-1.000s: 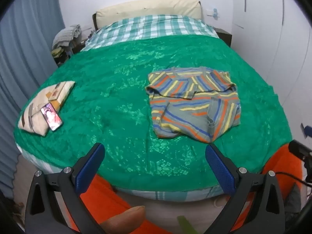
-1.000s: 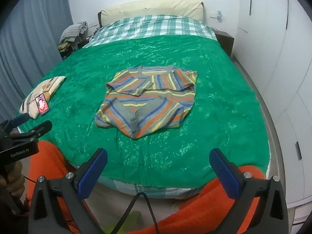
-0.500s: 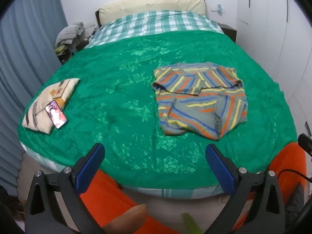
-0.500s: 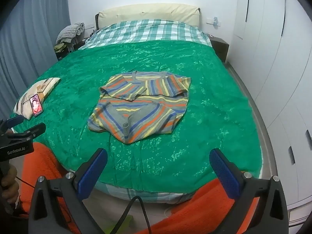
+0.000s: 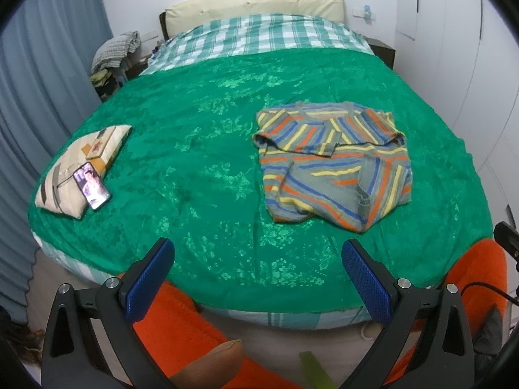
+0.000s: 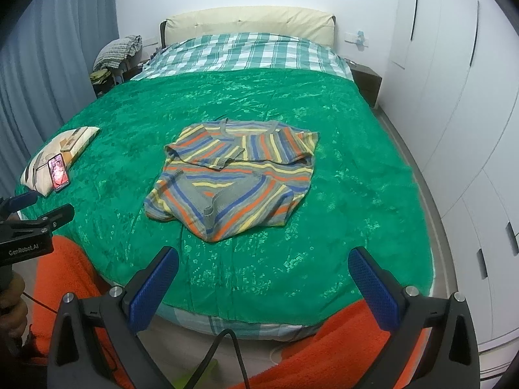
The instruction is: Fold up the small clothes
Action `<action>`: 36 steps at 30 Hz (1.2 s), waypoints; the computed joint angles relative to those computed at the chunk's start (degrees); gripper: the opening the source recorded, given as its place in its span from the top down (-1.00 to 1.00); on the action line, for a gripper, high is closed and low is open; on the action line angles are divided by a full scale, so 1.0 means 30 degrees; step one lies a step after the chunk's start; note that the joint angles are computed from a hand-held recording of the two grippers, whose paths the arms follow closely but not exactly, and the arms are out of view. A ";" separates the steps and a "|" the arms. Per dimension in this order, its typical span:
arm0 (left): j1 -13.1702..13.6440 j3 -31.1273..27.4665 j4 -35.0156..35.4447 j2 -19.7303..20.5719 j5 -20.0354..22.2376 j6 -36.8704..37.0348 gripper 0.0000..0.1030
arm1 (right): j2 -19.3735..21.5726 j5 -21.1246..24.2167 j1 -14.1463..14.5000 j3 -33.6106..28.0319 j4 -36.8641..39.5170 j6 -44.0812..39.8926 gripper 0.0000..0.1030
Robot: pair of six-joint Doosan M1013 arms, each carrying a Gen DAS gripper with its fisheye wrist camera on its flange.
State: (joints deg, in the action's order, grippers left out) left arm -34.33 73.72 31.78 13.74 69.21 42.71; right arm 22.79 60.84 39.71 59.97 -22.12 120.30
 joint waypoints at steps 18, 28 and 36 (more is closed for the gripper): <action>0.0139 -0.0076 -0.0791 0.0207 0.0454 0.0573 -0.99 | 0.0212 0.0494 0.0016 -0.0117 0.0101 -0.0120 -1.00; 0.0170 -0.0043 -0.0959 0.0323 0.0797 0.0700 -0.99 | 0.0215 0.0482 -0.0008 -0.0043 0.0177 -0.0168 -1.00; 0.0285 0.0020 -0.1246 0.0326 0.0815 0.0702 -0.99 | 0.0394 0.0712 0.0018 -0.0253 0.0351 -0.0455 -1.00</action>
